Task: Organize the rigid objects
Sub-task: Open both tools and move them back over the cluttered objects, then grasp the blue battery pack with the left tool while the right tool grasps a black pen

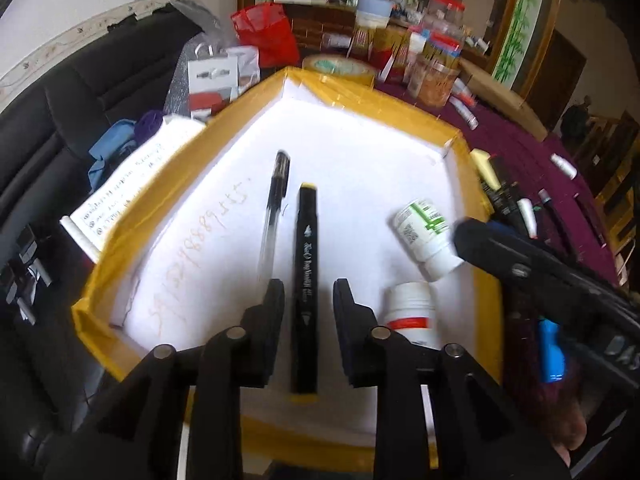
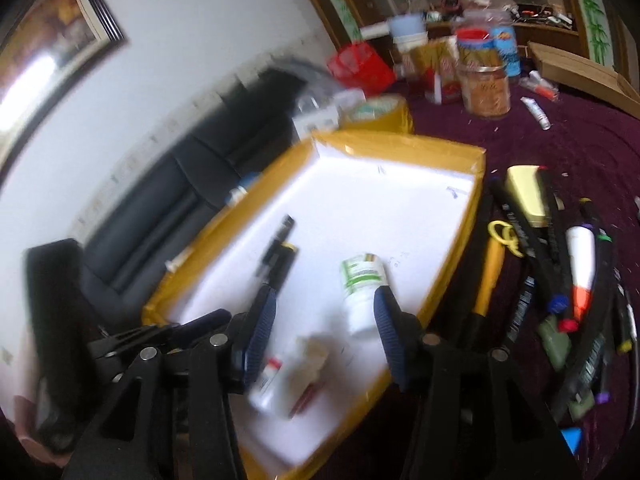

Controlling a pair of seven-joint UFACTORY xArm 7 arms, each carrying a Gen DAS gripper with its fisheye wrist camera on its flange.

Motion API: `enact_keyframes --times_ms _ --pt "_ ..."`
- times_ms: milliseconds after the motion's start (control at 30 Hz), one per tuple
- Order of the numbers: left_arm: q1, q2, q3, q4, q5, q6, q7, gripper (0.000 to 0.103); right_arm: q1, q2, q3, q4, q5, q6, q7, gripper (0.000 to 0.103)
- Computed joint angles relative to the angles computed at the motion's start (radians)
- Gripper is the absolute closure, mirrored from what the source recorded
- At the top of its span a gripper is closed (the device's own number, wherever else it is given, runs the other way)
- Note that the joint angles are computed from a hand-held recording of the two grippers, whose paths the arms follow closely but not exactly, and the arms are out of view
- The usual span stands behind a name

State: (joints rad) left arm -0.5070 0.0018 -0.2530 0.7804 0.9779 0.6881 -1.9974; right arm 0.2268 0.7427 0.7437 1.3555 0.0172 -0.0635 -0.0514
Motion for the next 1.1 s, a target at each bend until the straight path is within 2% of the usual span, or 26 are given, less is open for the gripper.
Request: enact_keyframes --times_ms 67,133,267,433,567,700,900,1100 --pt "-0.014 -0.024 -0.016 -0.005 0.05 0.011 -0.066 0.046 -0.153 -0.011 0.138 -0.13 -0.027 -0.1 -0.016 0.049" --pt "-0.027 -0.025 -0.034 0.011 0.079 0.03 -0.086 0.039 -0.263 -0.052 0.209 -0.263 -0.059 -0.194 0.016 0.044" --pt "-0.065 0.027 -0.05 0.094 0.083 0.05 -0.041 0.039 -0.423 -0.105 0.284 -0.45 -0.123 -0.291 0.103 0.042" --pt "-0.122 0.121 -0.035 0.203 0.087 -0.005 0.005 0.039 -0.568 -0.198 0.308 -0.634 -0.166 -0.368 0.227 0.042" --pt "-0.173 0.217 -0.016 0.297 0.004 -0.038 0.125 0.039 -0.708 -0.207 0.348 -0.721 -0.263 -0.404 0.319 0.042" --pt "-0.222 0.284 0.003 0.376 -0.064 -0.053 0.235 0.039 -0.748 -0.254 0.328 -0.775 -0.302 -0.446 0.39 0.042" --pt "-0.271 0.377 0.047 0.498 -0.177 -0.049 0.364 0.039 -0.821 -0.278 0.312 -0.82 -0.419 -0.509 0.494 0.042" --pt "-0.274 0.486 0.083 0.631 -0.334 -0.043 0.522 0.039 -0.798 -0.348 0.235 -0.859 -0.458 -0.56 0.569 0.042"
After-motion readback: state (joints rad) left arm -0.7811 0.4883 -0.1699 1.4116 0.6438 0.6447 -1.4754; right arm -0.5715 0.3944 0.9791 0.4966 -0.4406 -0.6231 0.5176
